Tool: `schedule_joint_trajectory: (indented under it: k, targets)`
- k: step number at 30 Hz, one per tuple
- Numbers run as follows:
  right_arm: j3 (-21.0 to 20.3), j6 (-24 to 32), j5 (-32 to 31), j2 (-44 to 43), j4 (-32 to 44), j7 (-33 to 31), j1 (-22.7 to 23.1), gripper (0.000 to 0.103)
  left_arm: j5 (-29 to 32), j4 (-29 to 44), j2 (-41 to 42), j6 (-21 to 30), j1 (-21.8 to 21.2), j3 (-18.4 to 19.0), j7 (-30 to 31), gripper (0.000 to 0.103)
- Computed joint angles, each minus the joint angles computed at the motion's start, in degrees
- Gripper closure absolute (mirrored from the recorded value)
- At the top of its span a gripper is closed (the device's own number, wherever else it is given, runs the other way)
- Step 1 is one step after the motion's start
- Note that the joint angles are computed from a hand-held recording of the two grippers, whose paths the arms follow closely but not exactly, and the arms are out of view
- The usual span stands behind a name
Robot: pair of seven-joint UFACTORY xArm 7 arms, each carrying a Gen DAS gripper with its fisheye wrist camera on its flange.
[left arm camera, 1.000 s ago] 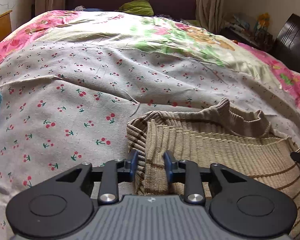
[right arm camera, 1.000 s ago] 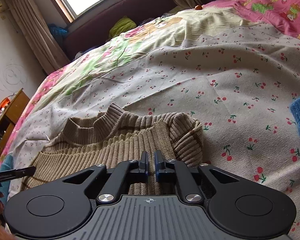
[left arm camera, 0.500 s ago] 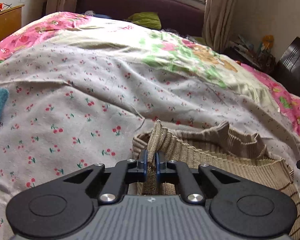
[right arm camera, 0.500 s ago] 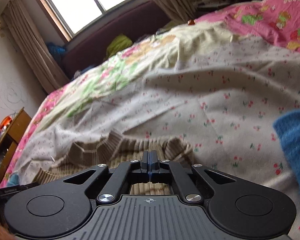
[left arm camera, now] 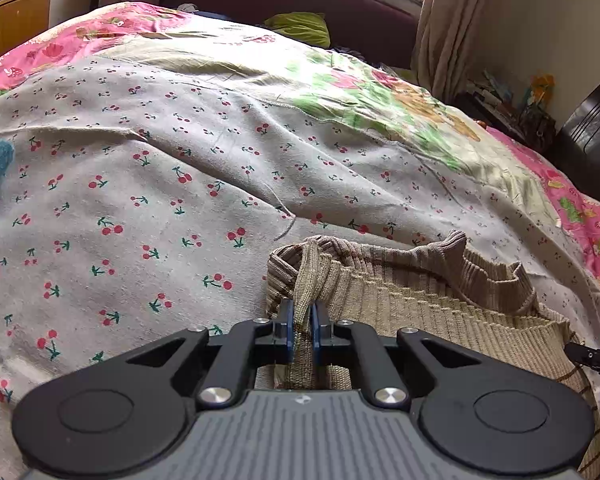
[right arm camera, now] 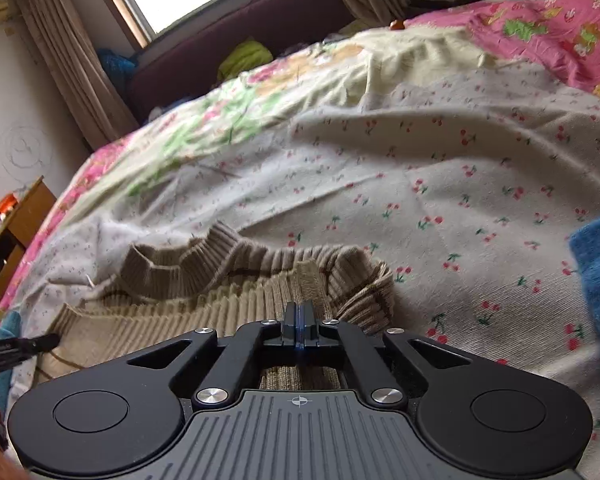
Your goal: Fold small clothes
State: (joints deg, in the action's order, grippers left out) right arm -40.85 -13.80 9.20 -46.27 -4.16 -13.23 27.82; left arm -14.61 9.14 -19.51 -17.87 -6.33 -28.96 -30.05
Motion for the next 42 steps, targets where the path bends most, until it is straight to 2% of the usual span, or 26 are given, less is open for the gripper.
schedule_joint_trajectory:
  k: [2,4,6,7,10,12,15,16,17,19,22,24,25,27,28,30,31,32,33,34,36,37,40,42]
  targets:
    - [1.47,0.95,0.25,-2.38,-0.67,0.07,-3.14,0.103,0.34,-0.60,-0.74,-0.79,-1.37,1.41,-0.70,0.082]
    - [1.19,0.54,0.16,-2.16,-0.54,-1.09,-3.32,0.103,0.37,-0.68,-1.19,-0.88,-1.33,1.31,-0.64,0.082]
    - [-0.06,-0.36,-0.10,-0.71,-0.10,-1.93,-1.34,0.102,-0.73,-0.19,-1.12,-0.27,1.16,-2.12,0.08,0.082]
    - [-1.77,-0.48,-0.09,-0.35,0.34,-1.95,0.38,0.094,-0.67,0.06,-0.72,-0.08,1.61,-2.79,0.26,0.082]
    - [-4.18,-1.44,0.28,4.30,2.51,-1.06,4.77,0.087,-0.78,0.10,0.01,-0.37,1.60,-3.18,0.06,0.082]
    - [-8.49,-2.44,-1.13,6.88,3.88,-1.10,9.23,0.085,0.06,-0.11,0.07,-0.38,-0.17,-0.69,-0.29,0.082]
    - [-9.76,-4.82,-3.07,10.99,4.82,-0.46,12.39,0.083,1.33,-0.19,0.06,0.06,-2.06,2.22,-0.51,0.082]
    - [-8.88,-5.11,-3.45,11.84,4.90,0.36,11.97,0.088,1.47,-0.18,0.08,0.10,-2.22,2.44,-0.56,0.082]
    - [-7.90,-4.79,-3.73,11.61,4.75,1.25,10.81,0.098,1.29,-0.10,0.08,0.23,-1.85,1.91,-0.48,0.082]
    - [-7.32,-3.70,-5.11,7.41,3.34,1.91,7.49,0.098,0.69,0.01,-0.02,0.40,-0.67,0.35,-0.36,0.082]
    - [-2.12,-0.37,-4.78,-2.47,0.40,1.70,-1.63,0.098,0.43,-0.80,-0.55,-1.30,-1.44,1.09,-1.31,0.082]
    - [-0.91,0.30,-3.02,-6.10,-0.30,1.55,-4.22,0.099,-1.07,-1.52,-2.14,-2.31,-0.41,-0.66,-1.34,0.083]
    - [-0.26,-0.56,-2.11,-4.54,0.10,1.47,-3.90,0.099,-1.94,-1.80,-2.98,-2.69,0.36,-1.76,-1.37,0.084]
    - [0.40,-5.92,-0.98,4.60,1.50,2.78,-0.54,0.099,-3.08,-1.48,-2.84,-2.84,2.20,-3.85,-1.08,0.084]
    - [-0.84,-8.79,-1.25,9.77,2.31,4.15,2.03,0.099,-4.27,-0.73,-2.16,-2.12,5.01,-7.13,-0.31,0.084]
    - [-7.73,-15.54,-3.79,18.26,3.15,7.42,9.07,0.099,-7.72,1.01,0.23,-1.53,14.19,-17.86,1.59,0.084]
    - [-10.15,-17.34,-6.72,20.26,3.01,10.33,10.35,0.099,-9.34,1.50,1.22,-2.39,18.99,-23.49,2.26,0.084]
    - [-10.18,-18.62,-7.24,20.62,2.55,11.04,10.32,0.099,-10.74,1.73,1.72,-3.40,22.92,-28.12,2.71,0.083]
    - [-7.80,-19.13,-5.37,20.17,2.07,9.78,9.26,0.099,-11.46,1.61,2.27,-4.83,24.85,-30.36,2.59,0.083]
    - [-3.03,-18.51,-3.91,19.57,1.63,9.00,5.89,0.097,-11.77,1.44,2.84,-5.66,24.80,-30.20,2.37,0.082]
    - [5.51,-14.41,-1.51,16.83,1.34,7.54,-1.02,0.094,-12.05,0.85,3.61,-6.70,21.96,-26.84,2.31,0.078]
    - [9.83,-12.83,0.03,15.37,1.09,7.71,-4.29,0.090,-11.53,0.38,3.73,-6.90,19.67,-24.03,2.03,0.074]
    - [24.75,-11.06,5.14,11.31,-0.31,9.65,-13.22,0.089,-9.38,-1.68,3.33,-7.92,11.29,-14.13,-1.62,0.066]
    - [33.19,-9.07,6.86,7.18,-1.44,11.54,-16.85,0.088,-10.35,-3.15,2.13,-8.54,7.37,-10.63,-4.01,0.062]
